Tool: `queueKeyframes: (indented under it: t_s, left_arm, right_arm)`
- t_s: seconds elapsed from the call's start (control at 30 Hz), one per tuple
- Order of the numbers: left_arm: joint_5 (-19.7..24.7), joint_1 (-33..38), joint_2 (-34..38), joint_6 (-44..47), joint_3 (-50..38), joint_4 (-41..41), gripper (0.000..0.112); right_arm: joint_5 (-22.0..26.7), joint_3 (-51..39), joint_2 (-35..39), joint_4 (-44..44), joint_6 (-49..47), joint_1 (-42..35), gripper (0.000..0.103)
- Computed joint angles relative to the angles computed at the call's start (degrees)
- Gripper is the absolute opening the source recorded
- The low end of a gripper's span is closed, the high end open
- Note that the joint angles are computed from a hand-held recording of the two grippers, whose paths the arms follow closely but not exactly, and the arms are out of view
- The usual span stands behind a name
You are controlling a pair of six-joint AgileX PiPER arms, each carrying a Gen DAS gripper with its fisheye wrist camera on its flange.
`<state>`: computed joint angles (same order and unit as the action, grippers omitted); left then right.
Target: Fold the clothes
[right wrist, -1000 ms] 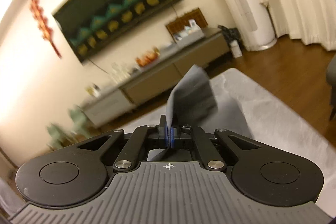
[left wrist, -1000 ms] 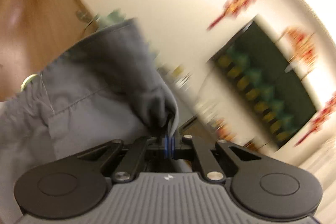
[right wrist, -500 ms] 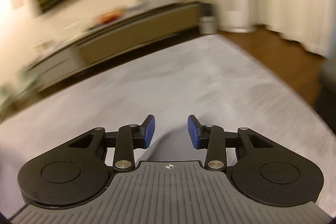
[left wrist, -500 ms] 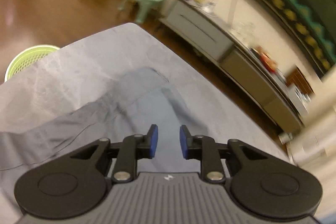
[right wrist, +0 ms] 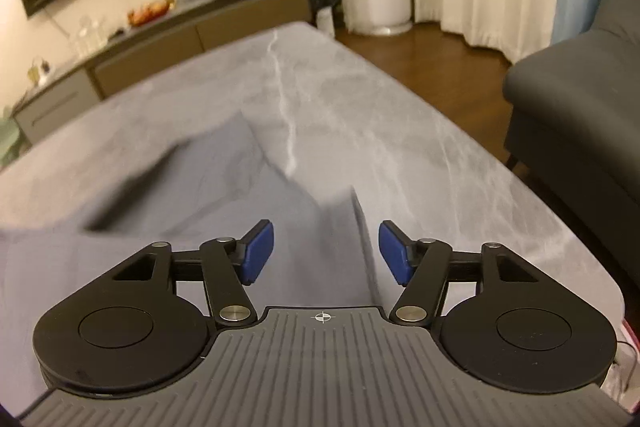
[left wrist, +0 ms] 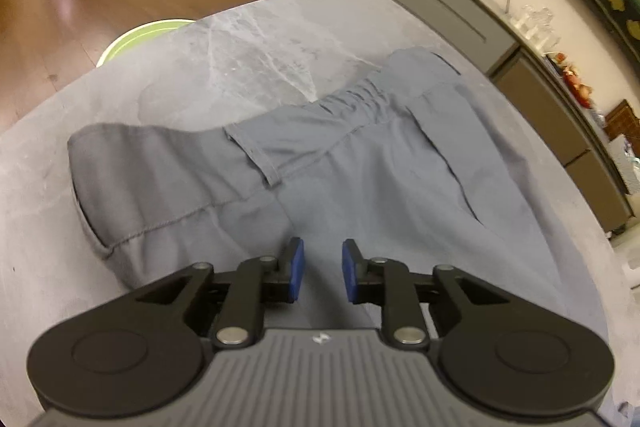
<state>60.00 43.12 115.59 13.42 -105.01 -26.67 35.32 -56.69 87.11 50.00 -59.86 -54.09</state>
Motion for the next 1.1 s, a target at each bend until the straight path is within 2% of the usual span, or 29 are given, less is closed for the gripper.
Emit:
queueKeyframes:
  t_s: [0.07, 0.17, 0.23, 0.27, 0.3, 0.4, 0.47, 0.57, 0.6, 0.63, 0.7, 0.77, 0.83, 0.87, 0.9, 0.97, 1.0, 1.03, 1.07, 1.1]
  left_arm:
    - [-0.05, 0.29, -0.55, 1.43, 0.9, -1.44, 0.024]
    - [-0.89, 0.87, -2.77, 3.72, 3.97, -3.93, 0.025]
    - [-1.06, 1.04, -3.69, 5.04, 4.87, -5.92, 0.025]
    - [-1.04, 0.84, -4.09, 5.68, 5.15, -6.67, 0.026]
    - [-1.01, 0.63, -4.48, 6.31, 5.41, -7.41, 0.027]
    - [-1.14, -0.71, -5.49, 7.29, 6.21, -8.54, 0.029]
    - [-1.33, -2.44, -5.55, 6.8, 6.15, -7.93, 0.03]
    - [-1.3, -5.14, -4.17, 5.25, 4.5, -5.85, 0.03]
    - [-1.27, -5.99, -3.41, 4.31, 3.66, -4.7, 0.03]
    - [-1.17, -6.82, -2.6, 3.35, 2.74, -3.55, 0.03]
    - [-1.61, -8.07, -0.83, 0.86, 0.71, -0.45, 0.03]
    - [-3.08, -9.11, 0.85, -3.19, -1.2, 4.75, 0.03]
    - [-5.09, -9.66, 2.67, -8.37, -3.12, 11.33, 0.027]
    - [-6.43, -9.63, 3.45, -10.58, -3.76, 14.01, 0.017]
    - [-6.62, -9.52, 4.41, -11.95, -5.12, 15.76, 0.015]
    - [-5.86, -9.23, 6.52, -13.73, -8.58, 18.21, 0.014]
    - [-5.01, -9.03, 7.36, -14.26, -10.15, 18.52, 0.014]
    - [-3.68, -9.03, 7.97, -15.05, -11.62, 18.81, 0.014]
    - [-3.22, -9.48, 7.81, -16.06, -11.91, 19.8, 0.014]
    - [-4.33, -10.09, 6.46, -15.43, -10.32, 20.0, 0.017]
  right_arm:
    - [1.05, 1.31, -1.0, -0.73, -0.31, -1.21, 0.066]
    - [4.16, 1.23, -0.78, 2.88, -4.35, -4.49, 0.076]
    - [4.86, -0.17, 0.55, 1.35, -3.94, -4.77, 0.075]
    - [5.1, -0.96, 1.32, 0.49, -3.65, -4.76, 0.067]
    - [4.46, -2.33, 2.68, -1.2, -2.71, -3.58, 0.061]
    - [-0.49, -2.38, -0.22, 0.42, -3.77, 0.53, 0.063]
    - [0.05, -5.26, 0.71, -3.62, -1.35, 7.11, 0.063]
    - [2.72, -12.66, 4.02, -12.83, 5.19, 17.08, 0.061]
    - [3.94, -15.54, 6.99, -18.53, 8.28, 21.81, 0.054]
    - [5.69, -19.02, 10.26, -24.0, 11.35, 26.27, 0.052]
    - [4.61, -22.83, 14.91, -31.63, 16.38, 33.54, 0.046]
    - [5.23, -29.23, 20.56, -33.77, 21.32, 37.56, 0.046]
    - [4.91, -36.96, 26.53, -37.51, 30.28, 40.19, 0.05]
    - [4.08, -41.62, 29.95, -41.63, 36.01, 40.91, 0.053]
    - [4.14, -46.94, 33.59, -45.99, 41.74, 41.56, 0.053]
    - [7.56, -58.35, 40.4, -54.36, 50.64, 42.53, 0.053]
    - [12.04, -64.0, 42.91, -55.22, 51.65, 42.84, 0.053]
    - [14.4, -67.59, 44.55, -54.05, 50.37, 42.42, 0.051]
    - [14.89, -68.89, 44.83, -52.24, 48.16, 41.76, 0.039]
    - [16.07, -67.9, 42.81, -50.45, 46.74, 40.89, 0.038]
